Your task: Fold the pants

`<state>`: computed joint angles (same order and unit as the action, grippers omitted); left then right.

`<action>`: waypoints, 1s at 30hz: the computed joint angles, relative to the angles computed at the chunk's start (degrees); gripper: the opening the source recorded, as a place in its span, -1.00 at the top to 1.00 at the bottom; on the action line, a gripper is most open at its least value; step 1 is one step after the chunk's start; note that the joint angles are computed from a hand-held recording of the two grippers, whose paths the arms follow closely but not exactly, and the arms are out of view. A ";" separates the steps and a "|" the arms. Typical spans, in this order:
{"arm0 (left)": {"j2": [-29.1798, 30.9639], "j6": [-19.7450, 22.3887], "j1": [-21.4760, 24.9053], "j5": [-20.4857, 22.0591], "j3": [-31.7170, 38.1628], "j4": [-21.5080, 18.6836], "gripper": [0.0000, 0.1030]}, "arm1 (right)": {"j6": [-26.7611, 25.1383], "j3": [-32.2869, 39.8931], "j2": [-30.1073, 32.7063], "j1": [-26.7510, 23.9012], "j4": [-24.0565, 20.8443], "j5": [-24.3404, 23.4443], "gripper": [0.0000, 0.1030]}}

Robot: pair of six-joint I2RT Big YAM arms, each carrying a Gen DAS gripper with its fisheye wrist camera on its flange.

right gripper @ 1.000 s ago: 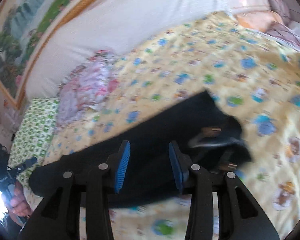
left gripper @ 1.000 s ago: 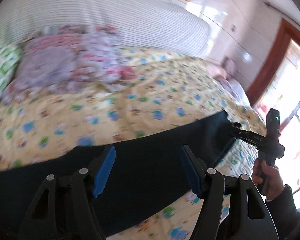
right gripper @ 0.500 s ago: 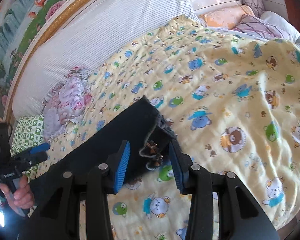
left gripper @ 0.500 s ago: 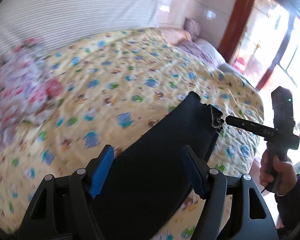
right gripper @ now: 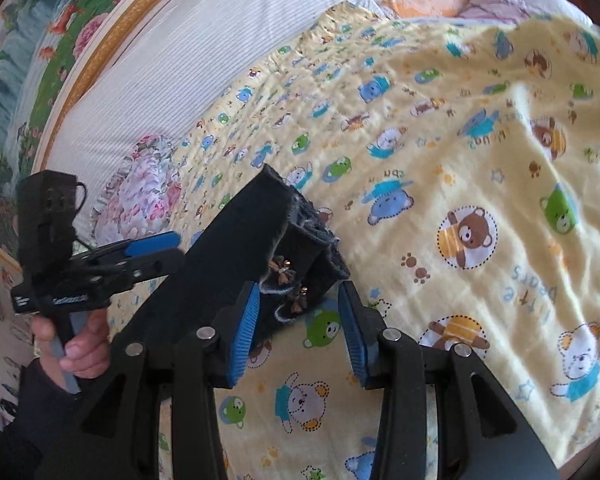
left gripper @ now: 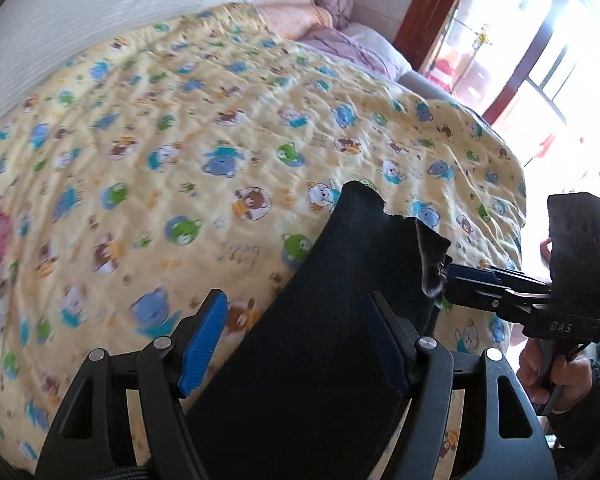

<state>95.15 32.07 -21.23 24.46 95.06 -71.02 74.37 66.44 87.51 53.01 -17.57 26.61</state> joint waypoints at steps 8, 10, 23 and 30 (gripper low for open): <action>5.16 2.37 -1.94 0.49 5.44 -4.89 -0.38 | 3.00 -1.89 -0.29 -0.62 4.18 0.17 0.18; 6.26 2.66 -2.50 0.31 6.35 -5.96 -0.38 | 2.71 -1.65 0.24 -0.98 4.93 -0.47 0.18; 10.68 2.63 -3.97 5.19 9.97 -9.79 0.72 | 2.13 -2.49 1.08 -1.24 8.53 0.72 0.28; 4.91 1.80 -1.95 9.57 5.88 -6.24 0.81 | -1.99 -5.02 0.42 -0.84 19.96 0.05 0.72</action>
<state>100.06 33.87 -23.18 34.02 100.94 -77.26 72.38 61.42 87.93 52.18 2.39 26.66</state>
